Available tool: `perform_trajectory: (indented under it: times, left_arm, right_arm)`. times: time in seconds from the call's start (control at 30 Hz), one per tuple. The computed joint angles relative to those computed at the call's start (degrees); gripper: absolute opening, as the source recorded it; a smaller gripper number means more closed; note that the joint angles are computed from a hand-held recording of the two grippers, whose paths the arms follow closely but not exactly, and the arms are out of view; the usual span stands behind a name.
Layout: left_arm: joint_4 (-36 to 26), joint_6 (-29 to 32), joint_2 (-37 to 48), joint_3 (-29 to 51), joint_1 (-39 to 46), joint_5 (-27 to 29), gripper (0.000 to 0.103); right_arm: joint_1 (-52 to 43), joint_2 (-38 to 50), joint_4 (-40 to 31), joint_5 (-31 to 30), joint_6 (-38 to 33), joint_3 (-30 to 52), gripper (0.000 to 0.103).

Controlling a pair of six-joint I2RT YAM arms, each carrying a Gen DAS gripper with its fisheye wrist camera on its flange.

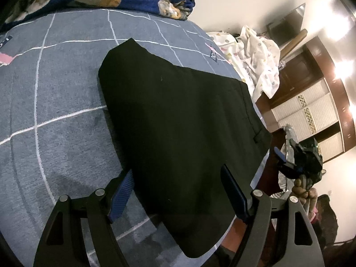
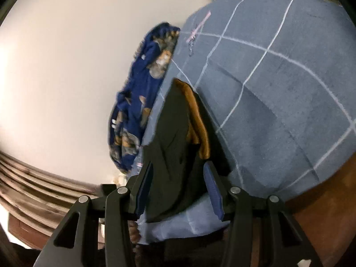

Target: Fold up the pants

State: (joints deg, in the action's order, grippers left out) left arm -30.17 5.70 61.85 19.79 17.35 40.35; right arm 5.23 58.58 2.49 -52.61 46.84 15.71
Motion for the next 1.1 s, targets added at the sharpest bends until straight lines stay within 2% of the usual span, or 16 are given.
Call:
perform_trajectory:
  times: [0.1,0.2,0.3,0.37,0.5,0.53,0.57,0.6,0.63,0.7,0.87,0.97,1.0,1.1]
  left_arm:
    - [0.48,0.42,0.73,-0.25,0.4,0.02,0.077]
    - [-0.26,1.11,0.53,-0.35,0.96,0.34,0.077]
    - [-1.75,2.28,0.04,-0.01,1.76,0.58,0.077]
    - [-1.67,2.1,0.16,0.13,1.64,0.6,0.077]
    - [-1.67,1.82,0.31,0.16,1.63,0.69,0.077]
    - [-1.81,1.77,0.17,0.17,1.58,0.62,0.077]
    - [-2.16,1.74,-0.15,0.23,1.47,0.48,0.077]
    - [-2.57,1.78,-0.58,0.22,1.47,0.42,0.077]
    - [-3.12,1.73,-1.05,0.38,1.4,0.31,0.077]
    - [-4.64,1.62,-2.29,0.79,1.4,0.13,0.077]
    - [-9.23,1.52,-6.85,1.68,0.94,0.24,0.077]
    - [-10.02,0.43,-8.86,1.74,-1.13,-0.31,0.077]
    - [-9.59,-0.19,-9.48,1.47,-2.12,-0.73,0.077]
    - [-8.77,-1.68,-10.1,1.18,-4.25,-1.93,0.077]
  right_arm:
    - [-0.71,0.97,7.17,-3.23,5.64,-1.77,0.047]
    - [2.55,5.45,12.44,-1.85,8.11,-1.47,0.047]
    - [5.49,9.46,11.6,1.31,7.2,0.34,0.047]
    - [7.02,12.24,14.25,2.11,8.6,0.83,0.047]
    - [9.19,15.04,12.6,5.7,8.05,3.66,0.047]
    - [9.59,15.47,11.26,6.7,7.55,4.38,0.038]
    - [10.18,16.47,9.87,7.82,7.19,5.29,0.016]
    - [10.6,17.36,8.47,8.46,6.62,6.06,0.011]
    - [11.1,18.11,6.73,9.56,5.85,6.91,0.01]
    - [11.54,16.73,7.38,10.62,6.09,6.28,0.01]
    - [13.22,0.81,3.84,11.35,10.68,4.33,0.009]
    - [11.59,-0.73,1.95,10.0,9.6,1.41,0.009]
    - [10.13,1.07,4.36,8.7,10.32,-0.54,0.009]
    - [6.57,12.3,17.91,5.05,11.77,-5.47,0.008]
